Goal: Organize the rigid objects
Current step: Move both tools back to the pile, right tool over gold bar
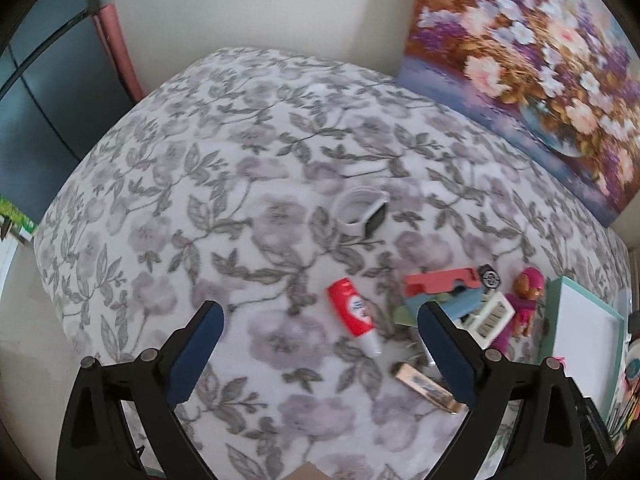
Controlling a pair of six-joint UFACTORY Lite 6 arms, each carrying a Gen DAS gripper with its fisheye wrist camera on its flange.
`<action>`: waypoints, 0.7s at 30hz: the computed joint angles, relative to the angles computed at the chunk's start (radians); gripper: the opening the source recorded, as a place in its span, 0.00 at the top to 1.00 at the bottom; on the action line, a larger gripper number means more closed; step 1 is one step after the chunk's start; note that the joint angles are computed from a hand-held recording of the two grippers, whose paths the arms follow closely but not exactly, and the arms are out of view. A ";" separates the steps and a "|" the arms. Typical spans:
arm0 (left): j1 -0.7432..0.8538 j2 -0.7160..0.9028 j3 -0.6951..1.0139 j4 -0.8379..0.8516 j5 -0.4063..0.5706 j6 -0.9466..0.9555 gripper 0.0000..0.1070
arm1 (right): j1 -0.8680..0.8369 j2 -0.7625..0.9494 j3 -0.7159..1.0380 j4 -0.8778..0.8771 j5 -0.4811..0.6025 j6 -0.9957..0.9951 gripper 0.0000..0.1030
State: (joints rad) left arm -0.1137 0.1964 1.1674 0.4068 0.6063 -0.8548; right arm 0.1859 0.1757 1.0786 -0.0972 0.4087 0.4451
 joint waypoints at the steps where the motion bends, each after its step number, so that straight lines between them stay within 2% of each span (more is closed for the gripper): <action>1: 0.022 0.001 -0.010 -0.020 -0.011 0.024 0.09 | 0.020 0.022 0.014 0.027 -0.004 -0.023 0.20; 6: 0.084 0.037 -0.030 -0.089 -0.044 0.106 0.09 | 0.076 0.136 0.070 0.160 -0.005 -0.127 0.20; 10: 0.116 0.109 -0.016 -0.181 -0.060 0.199 0.09 | 0.116 0.195 0.103 0.150 0.010 -0.122 0.20; 14: 0.119 0.141 -0.005 -0.212 -0.065 0.227 0.09 | 0.127 0.240 0.121 0.301 0.018 -0.234 0.20; 21: 0.153 0.137 -0.017 -0.141 -0.070 0.147 0.09 | 0.208 0.311 0.161 0.286 -0.005 -0.102 0.20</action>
State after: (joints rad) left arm 0.0394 0.3338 1.1502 0.2660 0.5365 -0.7077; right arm 0.3940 0.4867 1.2395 0.1884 0.4034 0.3428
